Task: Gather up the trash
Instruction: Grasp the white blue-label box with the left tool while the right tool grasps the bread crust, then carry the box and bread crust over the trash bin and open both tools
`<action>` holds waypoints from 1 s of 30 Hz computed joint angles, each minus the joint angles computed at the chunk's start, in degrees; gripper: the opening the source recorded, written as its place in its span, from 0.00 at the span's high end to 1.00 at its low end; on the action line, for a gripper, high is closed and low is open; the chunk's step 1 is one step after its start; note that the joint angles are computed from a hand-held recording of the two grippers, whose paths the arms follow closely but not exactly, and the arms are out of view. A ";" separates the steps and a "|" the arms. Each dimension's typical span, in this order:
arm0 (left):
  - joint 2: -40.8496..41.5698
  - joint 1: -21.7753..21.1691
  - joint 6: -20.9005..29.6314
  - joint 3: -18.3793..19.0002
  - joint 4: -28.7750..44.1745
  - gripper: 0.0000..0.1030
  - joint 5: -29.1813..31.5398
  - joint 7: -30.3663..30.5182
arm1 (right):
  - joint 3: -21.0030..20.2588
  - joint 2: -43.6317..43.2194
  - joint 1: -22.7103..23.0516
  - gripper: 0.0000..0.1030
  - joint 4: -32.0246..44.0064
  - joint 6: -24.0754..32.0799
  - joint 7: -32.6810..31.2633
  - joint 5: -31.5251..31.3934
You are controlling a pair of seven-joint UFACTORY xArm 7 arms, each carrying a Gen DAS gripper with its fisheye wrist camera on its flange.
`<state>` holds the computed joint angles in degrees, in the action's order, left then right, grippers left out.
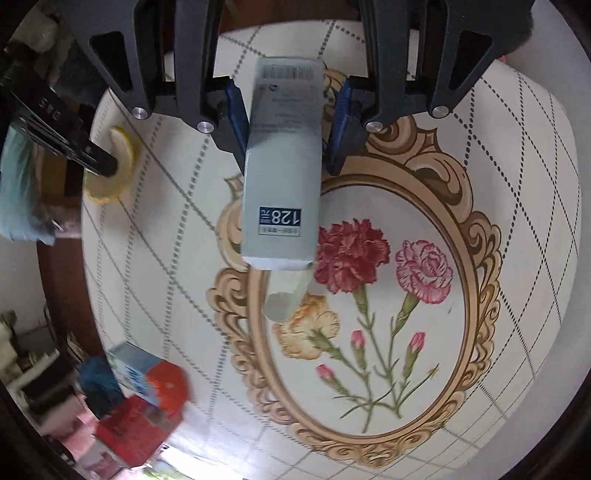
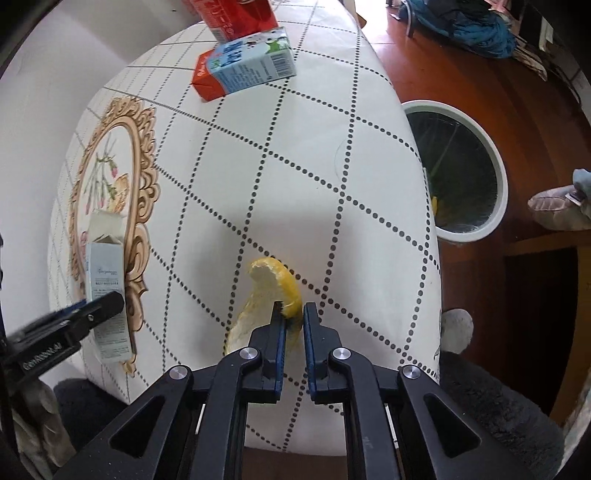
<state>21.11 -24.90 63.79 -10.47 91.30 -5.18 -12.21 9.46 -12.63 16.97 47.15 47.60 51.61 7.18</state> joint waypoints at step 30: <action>-6.52 -3.94 -8.24 -0.45 -4.98 0.70 9.66 -4.43 | 0.20 -4.53 -1.77 0.95 -1.75 -8.00 4.43 -3.92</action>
<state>14.59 -28.85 55.54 -10.92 86.32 4.47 -16.64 9.65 -17.15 15.20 45.40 39.61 56.04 3.26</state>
